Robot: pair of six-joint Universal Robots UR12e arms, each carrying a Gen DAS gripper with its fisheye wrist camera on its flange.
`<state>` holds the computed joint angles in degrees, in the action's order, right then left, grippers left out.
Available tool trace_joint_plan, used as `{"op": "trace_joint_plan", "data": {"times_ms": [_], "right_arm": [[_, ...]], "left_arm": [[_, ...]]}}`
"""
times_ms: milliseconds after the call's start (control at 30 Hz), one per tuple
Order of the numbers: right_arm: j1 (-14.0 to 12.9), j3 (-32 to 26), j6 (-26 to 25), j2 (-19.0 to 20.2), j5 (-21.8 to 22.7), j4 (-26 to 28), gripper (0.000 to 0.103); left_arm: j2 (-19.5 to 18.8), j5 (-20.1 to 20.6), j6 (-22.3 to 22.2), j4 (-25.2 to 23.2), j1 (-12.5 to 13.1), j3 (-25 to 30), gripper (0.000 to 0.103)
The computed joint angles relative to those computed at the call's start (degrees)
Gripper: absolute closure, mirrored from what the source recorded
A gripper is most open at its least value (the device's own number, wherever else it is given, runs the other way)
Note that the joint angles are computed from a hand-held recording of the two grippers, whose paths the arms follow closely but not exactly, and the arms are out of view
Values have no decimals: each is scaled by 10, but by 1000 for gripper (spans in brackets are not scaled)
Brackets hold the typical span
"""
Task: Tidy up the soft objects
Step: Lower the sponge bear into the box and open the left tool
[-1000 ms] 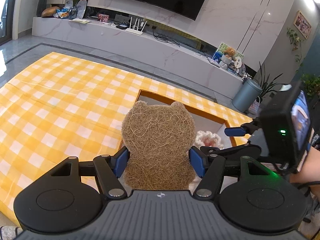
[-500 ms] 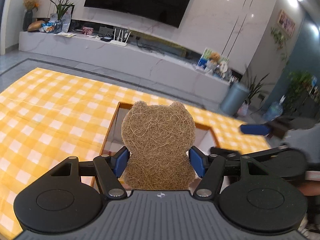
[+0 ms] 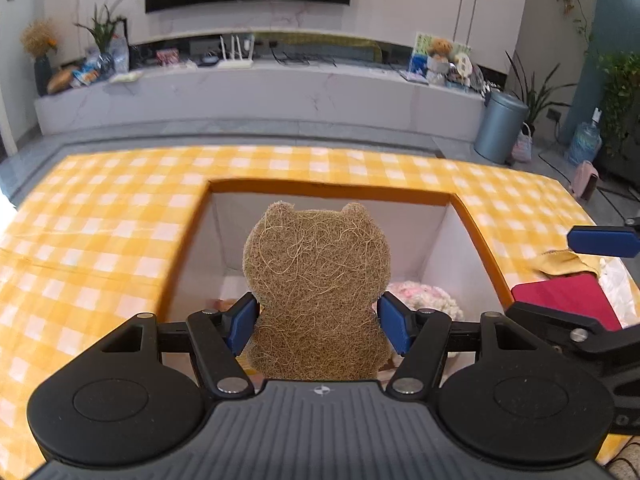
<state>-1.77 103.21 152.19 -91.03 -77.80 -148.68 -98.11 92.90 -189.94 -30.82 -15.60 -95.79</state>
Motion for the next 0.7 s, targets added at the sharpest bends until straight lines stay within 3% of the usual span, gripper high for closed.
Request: {"op": "trace_joint_plan", "data": {"times_ms": [100, 167, 333, 400, 467, 600, 700], "right_arm": [[-6, 4, 18, -4, 5, 2, 30], [-12, 6, 24, -9, 18, 9, 30], [-16, 10, 31, -14, 22, 3, 30], [-15, 9, 38, -14, 19, 3, 30], [-15, 10, 40, -15, 20, 3, 30], [-15, 11, 32, -17, 18, 4, 30], [-15, 13, 33, -18, 11, 0, 27]], "left_arm": [[-5, -13, -12, -11, 4, 4, 28], [-7, -6, -25, -33, 6, 11, 28], [-8, -39, -68, -89, 22, 22, 26], [-6, -41, -54, -103, 23, 21, 22], [-3, -25, -40, -105, 16, 20, 21], [-2, 8, -14, -127, 2, 26, 10], [-1, 50, -25, -125, -10, 26, 11]]}}
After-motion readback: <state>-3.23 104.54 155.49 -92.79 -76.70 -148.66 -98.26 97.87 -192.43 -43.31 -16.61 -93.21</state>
